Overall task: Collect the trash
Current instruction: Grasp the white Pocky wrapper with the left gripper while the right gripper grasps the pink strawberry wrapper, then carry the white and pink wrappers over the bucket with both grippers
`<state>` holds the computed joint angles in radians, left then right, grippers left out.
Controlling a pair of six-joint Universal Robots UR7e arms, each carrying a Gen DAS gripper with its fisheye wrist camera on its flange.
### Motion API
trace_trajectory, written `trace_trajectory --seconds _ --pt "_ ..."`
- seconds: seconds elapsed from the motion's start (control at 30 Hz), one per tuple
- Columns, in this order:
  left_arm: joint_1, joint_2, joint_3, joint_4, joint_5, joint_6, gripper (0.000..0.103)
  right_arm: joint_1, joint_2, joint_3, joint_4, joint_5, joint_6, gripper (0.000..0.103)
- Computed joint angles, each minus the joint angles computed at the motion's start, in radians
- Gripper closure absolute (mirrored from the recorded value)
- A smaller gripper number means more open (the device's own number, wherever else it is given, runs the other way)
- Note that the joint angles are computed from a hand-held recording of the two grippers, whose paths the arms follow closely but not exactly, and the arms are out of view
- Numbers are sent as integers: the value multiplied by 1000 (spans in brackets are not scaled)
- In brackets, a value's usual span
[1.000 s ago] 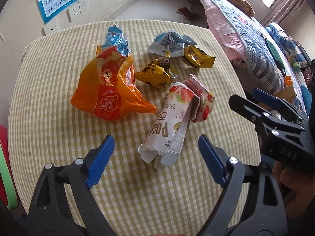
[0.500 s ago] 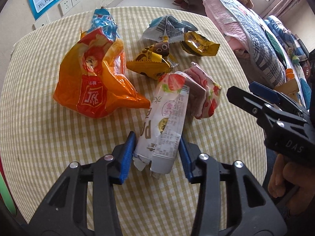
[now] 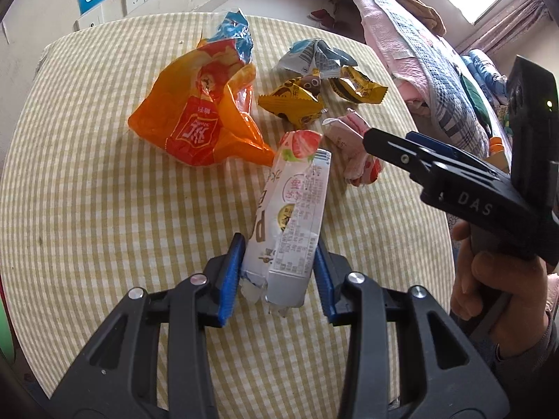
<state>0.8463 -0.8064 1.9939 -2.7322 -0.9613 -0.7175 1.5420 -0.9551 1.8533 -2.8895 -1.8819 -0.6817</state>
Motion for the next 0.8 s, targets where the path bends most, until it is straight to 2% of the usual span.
trace_trajectory --seconds 0.17,0.2,0.23,0.27,0.33,0.63,0.8 --pt "-9 -33 40 -5 12 -32 66 13 38 -13 -12 -43 -26 21" --pt "-10 -39 47 -7 14 -37 66 13 42 -15 -9 -47 -27 27" --pt "-12 -44 51 -8 17 -41 66 13 45 -17 -3 -54 -26 41" --pt "-14 -49 56 -8 19 -43 66 12 45 -21 13 -57 -19 49" --pt "-21 -58 65 -11 25 -45 66 10 40 -20 22 -56 -8 53" --pt "-78 -101 106 -39 52 -52 66 37 -26 47 -9 -45 -18 54" --pt "-120 -157 159 -35 93 -101 66 62 -70 98 -21 -36 -24 54"
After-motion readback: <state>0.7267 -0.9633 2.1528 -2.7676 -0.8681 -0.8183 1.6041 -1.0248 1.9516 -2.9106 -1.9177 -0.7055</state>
